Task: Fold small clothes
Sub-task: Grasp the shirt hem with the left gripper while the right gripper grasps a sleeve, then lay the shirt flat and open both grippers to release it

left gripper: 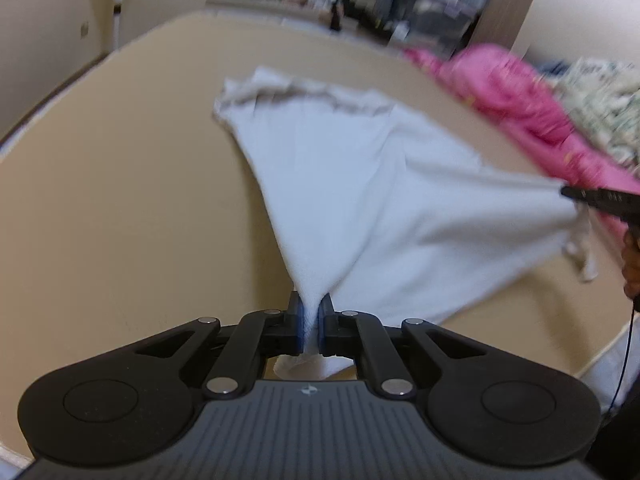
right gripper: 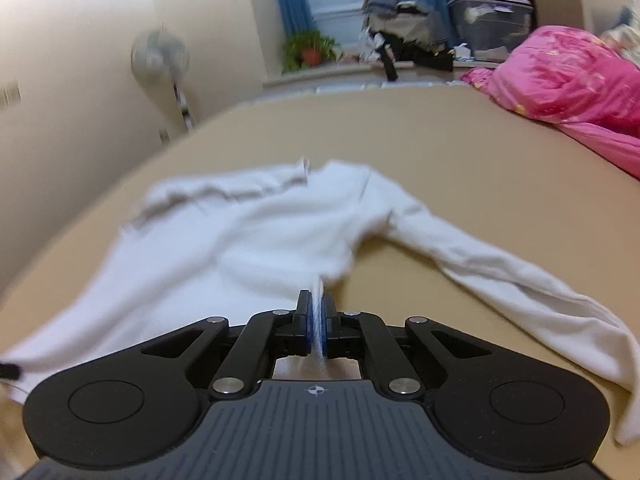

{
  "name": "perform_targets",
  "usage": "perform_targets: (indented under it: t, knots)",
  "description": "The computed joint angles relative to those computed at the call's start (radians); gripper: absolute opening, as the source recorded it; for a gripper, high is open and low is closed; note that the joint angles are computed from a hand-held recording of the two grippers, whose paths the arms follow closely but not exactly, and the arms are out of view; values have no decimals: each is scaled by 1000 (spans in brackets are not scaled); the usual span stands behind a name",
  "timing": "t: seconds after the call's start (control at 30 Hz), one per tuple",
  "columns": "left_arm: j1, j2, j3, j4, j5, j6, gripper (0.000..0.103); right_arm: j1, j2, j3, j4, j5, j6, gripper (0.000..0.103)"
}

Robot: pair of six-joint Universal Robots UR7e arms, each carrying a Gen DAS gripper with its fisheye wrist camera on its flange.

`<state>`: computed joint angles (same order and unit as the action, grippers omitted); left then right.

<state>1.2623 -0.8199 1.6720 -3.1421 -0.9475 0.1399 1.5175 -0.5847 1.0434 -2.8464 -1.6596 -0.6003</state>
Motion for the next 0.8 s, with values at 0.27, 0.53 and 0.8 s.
perform_targets:
  t: [0.27, 0.53, 0.8]
  knots:
    - [-68, -292, 304, 60, -138, -42, 6, -32, -402, 463, -24, 1, 222, 3]
    - [-70, -317, 337, 290, -158, -35, 14, -42, -428, 577, 90, -299, 162, 4]
    - [-66, -174, 201, 258, -204, -43, 28, -49, -345, 519, -37, -180, 100, 19]
